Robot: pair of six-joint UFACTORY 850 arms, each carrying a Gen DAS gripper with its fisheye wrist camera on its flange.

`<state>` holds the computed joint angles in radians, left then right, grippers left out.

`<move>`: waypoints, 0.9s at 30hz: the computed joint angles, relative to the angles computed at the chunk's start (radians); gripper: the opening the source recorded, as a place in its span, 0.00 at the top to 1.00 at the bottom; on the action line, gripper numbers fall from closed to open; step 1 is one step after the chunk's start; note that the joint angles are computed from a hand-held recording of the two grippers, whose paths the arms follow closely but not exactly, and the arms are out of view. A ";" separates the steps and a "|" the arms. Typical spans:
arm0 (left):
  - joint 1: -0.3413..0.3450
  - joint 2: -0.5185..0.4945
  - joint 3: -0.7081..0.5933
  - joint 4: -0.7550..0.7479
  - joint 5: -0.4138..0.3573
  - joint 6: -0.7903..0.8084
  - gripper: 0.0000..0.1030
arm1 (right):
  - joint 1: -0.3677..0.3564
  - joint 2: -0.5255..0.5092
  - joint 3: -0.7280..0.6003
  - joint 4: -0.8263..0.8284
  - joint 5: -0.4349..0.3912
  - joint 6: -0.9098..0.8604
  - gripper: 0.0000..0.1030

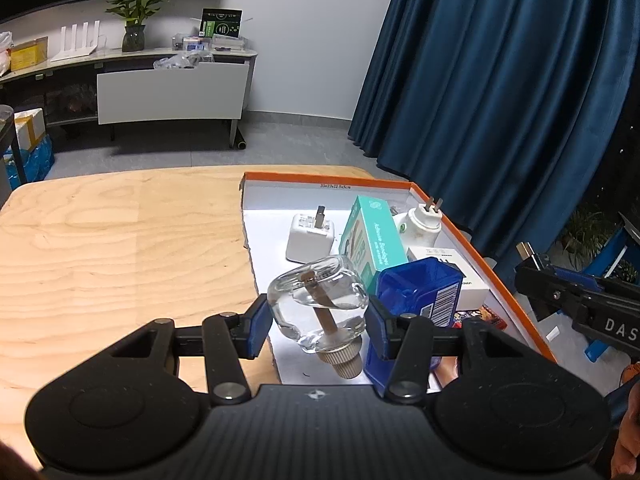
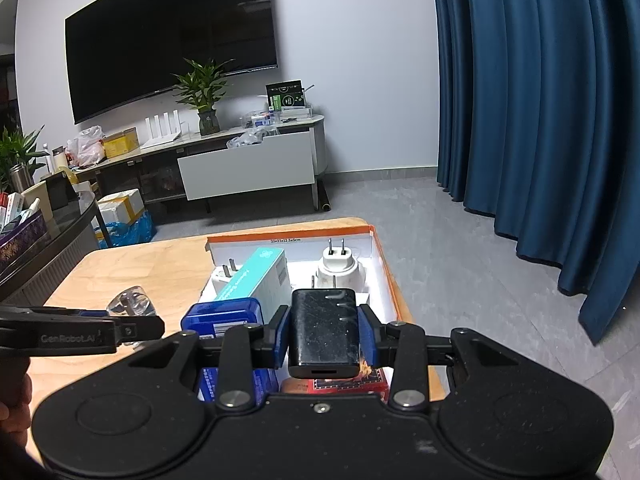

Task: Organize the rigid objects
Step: 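Lower the glass bottle into the white box while the right tool lowers the black charger, then open the right tool to release the black charger while the left tool releases the glass bottle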

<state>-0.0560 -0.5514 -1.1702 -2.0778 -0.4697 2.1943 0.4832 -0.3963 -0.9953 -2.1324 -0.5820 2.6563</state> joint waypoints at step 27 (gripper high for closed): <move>-0.008 -0.044 -0.073 0.092 0.030 -0.080 0.51 | 0.025 0.013 0.047 0.087 0.010 -0.026 0.57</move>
